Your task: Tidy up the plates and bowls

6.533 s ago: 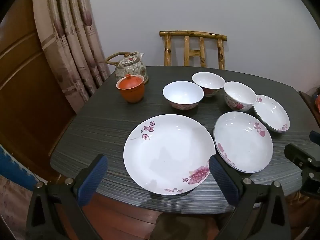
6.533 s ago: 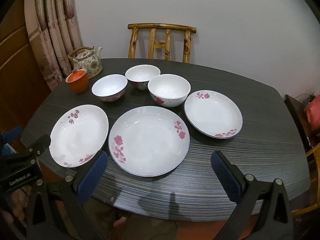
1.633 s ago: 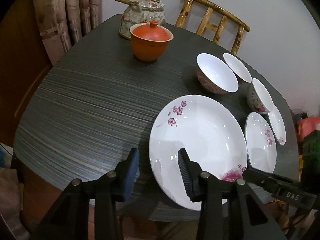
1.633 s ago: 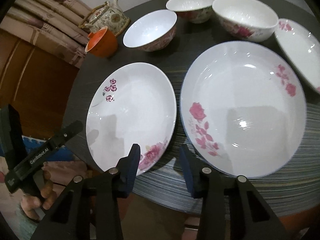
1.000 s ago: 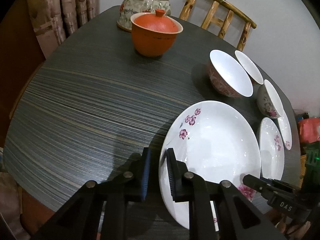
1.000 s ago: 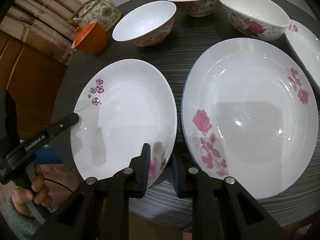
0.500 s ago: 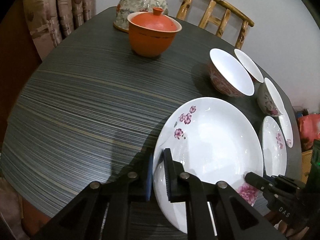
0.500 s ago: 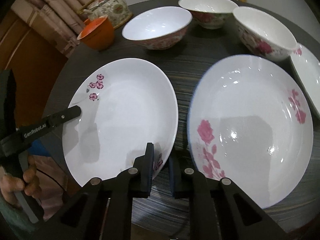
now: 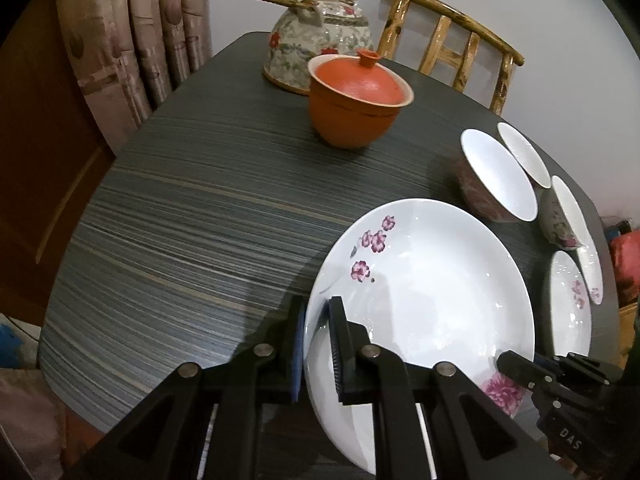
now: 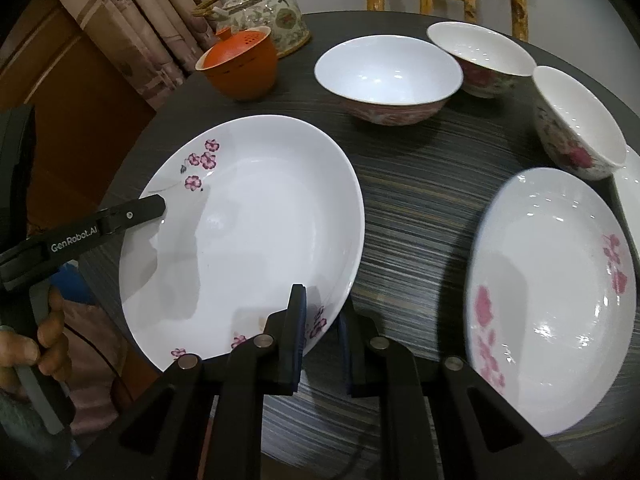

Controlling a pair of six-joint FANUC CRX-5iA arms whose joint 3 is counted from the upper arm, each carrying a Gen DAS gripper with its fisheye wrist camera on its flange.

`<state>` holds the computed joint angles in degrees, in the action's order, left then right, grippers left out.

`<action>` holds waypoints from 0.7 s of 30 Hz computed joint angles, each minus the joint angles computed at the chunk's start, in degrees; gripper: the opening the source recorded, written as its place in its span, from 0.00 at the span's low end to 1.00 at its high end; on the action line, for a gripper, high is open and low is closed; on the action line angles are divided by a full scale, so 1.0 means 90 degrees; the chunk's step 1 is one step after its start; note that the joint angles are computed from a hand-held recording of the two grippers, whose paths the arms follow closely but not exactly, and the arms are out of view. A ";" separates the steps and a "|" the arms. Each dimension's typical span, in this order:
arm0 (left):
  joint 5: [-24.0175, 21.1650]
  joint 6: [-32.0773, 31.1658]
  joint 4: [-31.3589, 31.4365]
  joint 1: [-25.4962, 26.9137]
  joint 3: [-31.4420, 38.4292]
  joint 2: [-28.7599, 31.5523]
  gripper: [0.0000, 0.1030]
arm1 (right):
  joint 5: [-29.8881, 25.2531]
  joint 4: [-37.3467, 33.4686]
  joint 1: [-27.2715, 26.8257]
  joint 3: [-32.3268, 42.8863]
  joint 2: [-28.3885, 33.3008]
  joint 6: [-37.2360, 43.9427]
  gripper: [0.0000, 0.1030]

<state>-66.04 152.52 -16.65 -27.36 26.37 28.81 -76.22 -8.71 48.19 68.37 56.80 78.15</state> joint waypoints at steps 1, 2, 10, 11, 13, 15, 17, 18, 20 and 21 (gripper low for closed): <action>0.0010 -0.0014 0.0003 0.0024 -0.0029 -0.0011 0.11 | -0.0089 -0.0012 0.0009 0.0201 0.0121 -0.0042 0.14; 0.0020 -0.0025 0.0003 0.0048 -0.0061 -0.0023 0.11 | -0.0106 -0.0029 0.0011 0.0135 0.0076 -0.0054 0.14; -0.0032 -0.0150 -0.0145 0.0099 -0.0026 0.0005 0.12 | -0.0385 -0.0062 0.0049 0.0820 0.0482 -0.0231 0.14; -0.0025 -0.0153 -0.0150 0.0104 -0.0034 0.0002 0.12 | -0.0434 -0.0057 0.0053 0.0948 0.0556 -0.0241 0.14; 0.0001 -0.0142 -0.0145 0.0117 -0.0064 -0.0004 0.13 | -0.0590 -0.0052 0.0058 0.1285 0.0740 -0.0261 0.14; 0.0051 -0.0128 -0.0135 0.0131 -0.0112 -0.0023 0.13 | -0.0705 -0.0081 0.0050 0.1517 0.0867 -0.0263 0.15; 0.0022 -0.0164 -0.0157 0.0123 -0.0088 -0.0014 0.13 | -0.0716 -0.0076 0.0054 0.1542 0.0879 -0.0234 0.15; -0.0005 -0.0180 -0.0163 0.0119 -0.0069 -0.0006 0.13 | -0.0712 -0.0085 0.0049 0.1537 0.0876 -0.0229 0.15; -0.0032 -0.0191 -0.0155 0.0115 -0.0048 0.0009 0.13 | -0.0740 -0.0102 0.0052 0.1581 0.0892 -0.0245 0.15; -0.0055 -0.0213 -0.0150 0.0113 -0.0029 0.0021 0.13 | -0.0769 -0.0111 0.0051 0.1640 0.0922 -0.0248 0.15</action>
